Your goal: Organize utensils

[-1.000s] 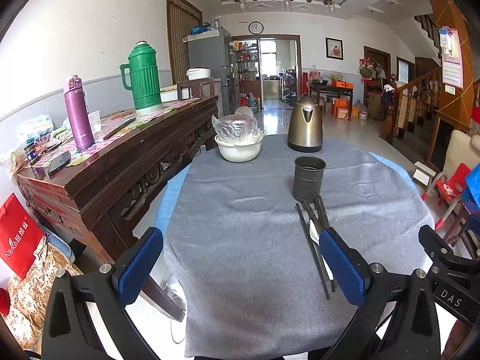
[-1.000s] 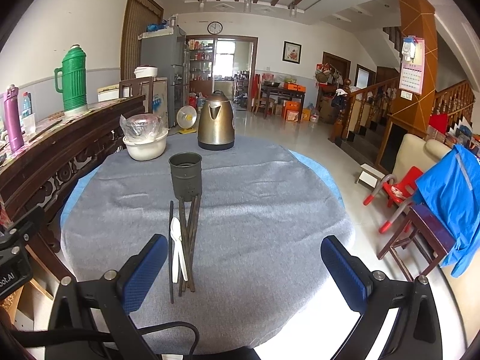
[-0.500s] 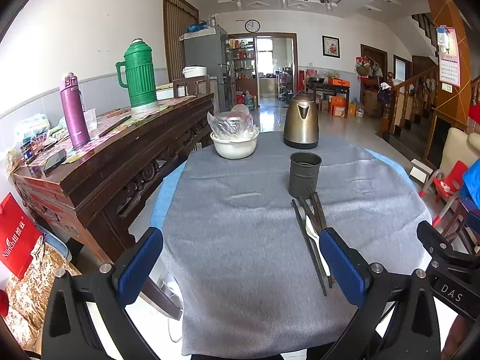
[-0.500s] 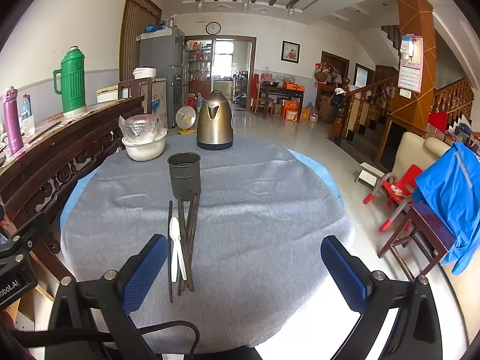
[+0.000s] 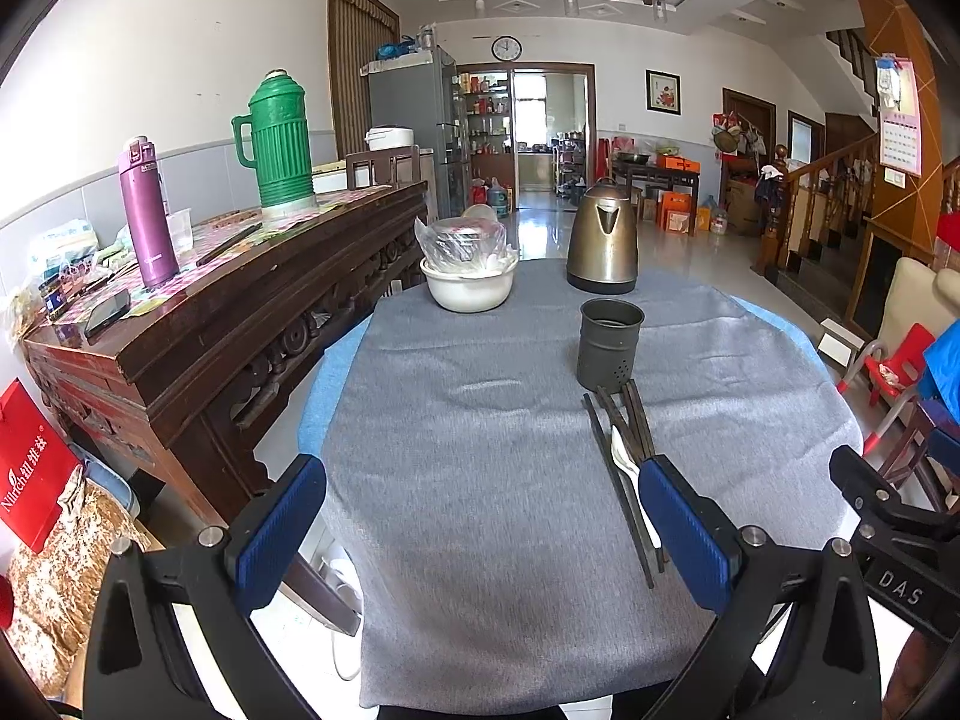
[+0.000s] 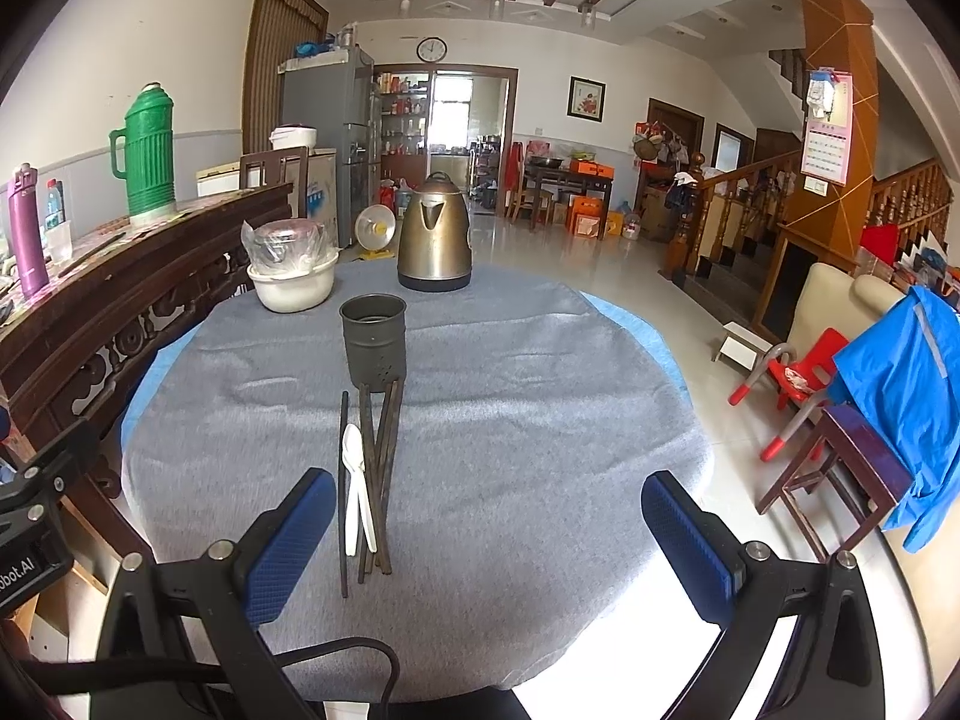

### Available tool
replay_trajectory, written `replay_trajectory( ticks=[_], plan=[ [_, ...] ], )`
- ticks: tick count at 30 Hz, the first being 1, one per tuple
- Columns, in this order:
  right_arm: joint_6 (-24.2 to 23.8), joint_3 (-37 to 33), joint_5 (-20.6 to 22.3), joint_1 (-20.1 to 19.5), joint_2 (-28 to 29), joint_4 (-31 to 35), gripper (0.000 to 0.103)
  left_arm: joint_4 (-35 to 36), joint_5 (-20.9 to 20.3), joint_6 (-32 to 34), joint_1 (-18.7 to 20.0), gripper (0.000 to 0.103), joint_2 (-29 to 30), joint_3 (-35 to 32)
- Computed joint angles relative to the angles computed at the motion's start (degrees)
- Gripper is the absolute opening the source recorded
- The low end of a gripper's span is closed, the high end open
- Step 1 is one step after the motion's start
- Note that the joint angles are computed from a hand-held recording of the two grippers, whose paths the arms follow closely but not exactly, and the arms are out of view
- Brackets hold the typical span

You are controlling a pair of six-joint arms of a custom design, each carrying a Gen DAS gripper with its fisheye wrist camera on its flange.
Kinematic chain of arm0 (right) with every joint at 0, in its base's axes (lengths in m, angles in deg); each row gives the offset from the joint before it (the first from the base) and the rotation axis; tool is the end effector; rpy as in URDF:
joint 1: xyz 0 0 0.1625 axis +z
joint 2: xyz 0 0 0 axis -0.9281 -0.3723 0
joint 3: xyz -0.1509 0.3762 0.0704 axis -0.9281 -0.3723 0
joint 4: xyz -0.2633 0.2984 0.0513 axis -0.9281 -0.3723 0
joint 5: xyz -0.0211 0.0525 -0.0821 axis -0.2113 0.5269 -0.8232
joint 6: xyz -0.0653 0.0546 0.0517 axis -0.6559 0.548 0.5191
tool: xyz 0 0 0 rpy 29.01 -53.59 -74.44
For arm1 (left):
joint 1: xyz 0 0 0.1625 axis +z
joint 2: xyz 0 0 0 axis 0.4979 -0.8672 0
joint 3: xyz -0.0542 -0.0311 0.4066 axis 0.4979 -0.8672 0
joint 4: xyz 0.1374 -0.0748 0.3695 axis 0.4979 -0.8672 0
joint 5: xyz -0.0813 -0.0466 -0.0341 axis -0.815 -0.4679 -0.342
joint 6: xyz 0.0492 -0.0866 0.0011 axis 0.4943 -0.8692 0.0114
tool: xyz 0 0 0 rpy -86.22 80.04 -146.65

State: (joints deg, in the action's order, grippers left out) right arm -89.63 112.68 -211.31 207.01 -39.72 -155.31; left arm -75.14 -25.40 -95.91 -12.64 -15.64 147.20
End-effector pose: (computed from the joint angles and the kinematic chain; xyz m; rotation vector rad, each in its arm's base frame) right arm 0.4409 -0.3166 0.1266 0.7430 -2.1392 0.9480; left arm -0.1863 -0.2919 0.2803 0.0073 1.8360 -1.2453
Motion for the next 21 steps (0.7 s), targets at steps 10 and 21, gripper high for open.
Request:
replay_trajectory(
  ticks=[10,21],
  plan=[
    [4.43,1.06,7.36,-4.79,-3.60,2.22,0.102,-10.17,2.36,10.05,3.67,0.103,-3.09,2.36],
    [6.38,-1.01,26.45,-14.05,-3.51,9.16,0.067,-50.73,5.03,43.34,15.42,0.103,-6.61,11.06]
  ],
)
